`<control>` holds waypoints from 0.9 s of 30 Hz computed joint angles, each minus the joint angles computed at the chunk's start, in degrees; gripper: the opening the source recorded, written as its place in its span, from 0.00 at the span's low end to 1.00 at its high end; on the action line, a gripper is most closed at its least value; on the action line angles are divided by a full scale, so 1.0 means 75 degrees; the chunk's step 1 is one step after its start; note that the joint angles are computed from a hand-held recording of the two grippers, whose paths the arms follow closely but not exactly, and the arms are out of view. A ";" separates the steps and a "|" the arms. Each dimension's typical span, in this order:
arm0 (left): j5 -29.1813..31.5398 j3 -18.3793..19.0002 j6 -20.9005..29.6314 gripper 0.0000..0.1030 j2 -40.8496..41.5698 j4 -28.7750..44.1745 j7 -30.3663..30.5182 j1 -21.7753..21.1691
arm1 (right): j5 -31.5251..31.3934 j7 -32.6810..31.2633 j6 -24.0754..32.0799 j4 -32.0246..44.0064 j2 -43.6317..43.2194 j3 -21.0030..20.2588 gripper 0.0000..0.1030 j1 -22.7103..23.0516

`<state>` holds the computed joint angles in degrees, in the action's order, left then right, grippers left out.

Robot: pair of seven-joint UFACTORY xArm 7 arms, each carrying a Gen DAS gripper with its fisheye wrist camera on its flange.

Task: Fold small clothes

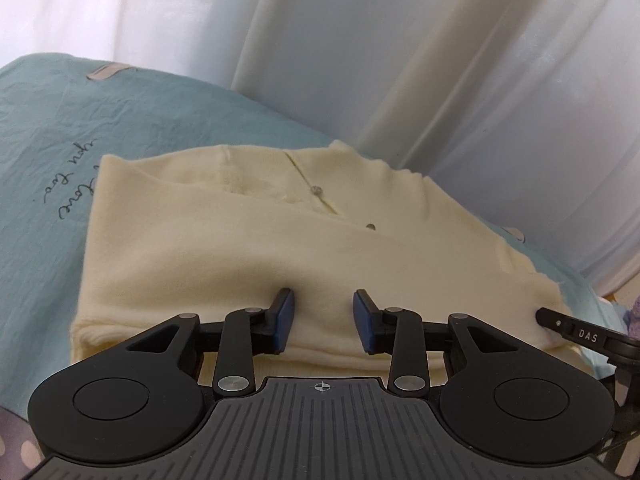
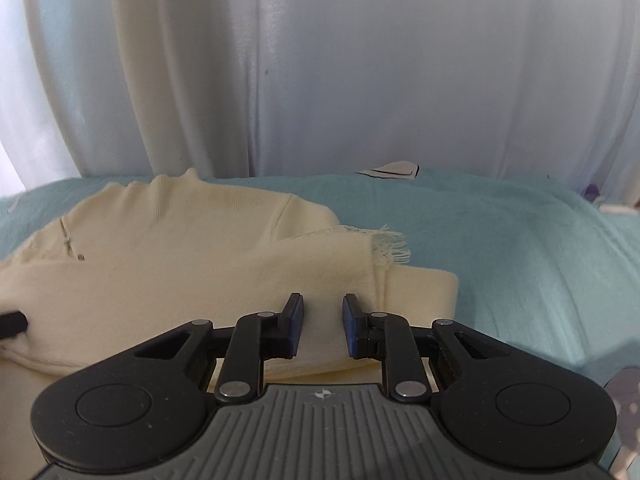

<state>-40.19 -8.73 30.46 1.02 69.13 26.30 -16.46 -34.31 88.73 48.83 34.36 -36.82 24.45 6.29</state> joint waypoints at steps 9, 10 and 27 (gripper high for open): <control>-0.0009 0.0305 0.0504 0.40 -0.0646 -0.0475 -0.0145 0.0117 | 0.2566 0.2733 -0.2954 -0.2408 -0.2758 0.0193 0.44 0.0798; 0.0006 0.0313 0.0500 0.40 -0.0641 -0.0481 -0.0151 0.0106 | 0.2681 0.2799 -0.2847 -0.2383 -0.2666 0.0312 0.41 0.0667; 0.0577 0.0704 0.0682 0.35 -0.1703 -0.1119 -0.0479 0.0127 | 0.2688 0.1230 -0.2251 -0.1884 -0.2071 -0.0040 0.12 0.0609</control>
<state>-35.86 -3.44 35.57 -11.75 60.74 22.71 -15.51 -14.16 97.95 31.95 20.22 -52.35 24.15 10.86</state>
